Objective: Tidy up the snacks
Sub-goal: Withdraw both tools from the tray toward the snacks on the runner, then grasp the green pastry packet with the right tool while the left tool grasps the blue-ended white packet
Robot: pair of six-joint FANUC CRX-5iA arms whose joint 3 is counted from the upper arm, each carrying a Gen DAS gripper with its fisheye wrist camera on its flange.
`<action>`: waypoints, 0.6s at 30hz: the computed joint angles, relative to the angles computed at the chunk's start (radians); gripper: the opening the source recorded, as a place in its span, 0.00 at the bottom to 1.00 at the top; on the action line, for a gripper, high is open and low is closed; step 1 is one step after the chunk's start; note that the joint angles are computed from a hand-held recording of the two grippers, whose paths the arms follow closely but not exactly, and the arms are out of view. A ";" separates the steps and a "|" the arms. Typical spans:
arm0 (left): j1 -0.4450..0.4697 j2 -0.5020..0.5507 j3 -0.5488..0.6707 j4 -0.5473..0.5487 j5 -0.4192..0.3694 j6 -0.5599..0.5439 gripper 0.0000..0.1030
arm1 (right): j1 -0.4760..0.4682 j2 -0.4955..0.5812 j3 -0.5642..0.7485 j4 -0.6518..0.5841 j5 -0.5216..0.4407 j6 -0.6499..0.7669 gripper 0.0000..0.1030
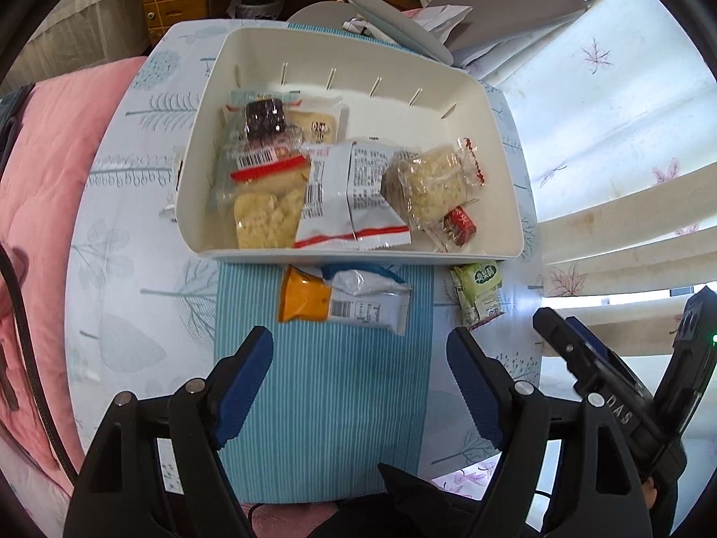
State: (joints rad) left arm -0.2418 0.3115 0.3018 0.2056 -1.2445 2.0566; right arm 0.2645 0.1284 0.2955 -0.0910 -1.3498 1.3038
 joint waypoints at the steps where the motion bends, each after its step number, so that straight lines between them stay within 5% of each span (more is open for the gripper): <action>1: -0.004 0.005 0.005 -0.005 -0.002 0.011 0.76 | 0.001 -0.004 -0.010 0.007 0.005 0.016 0.76; 18: -0.073 0.123 0.049 -0.046 -0.003 0.221 0.80 | 0.008 -0.097 -0.256 0.083 0.237 0.430 0.76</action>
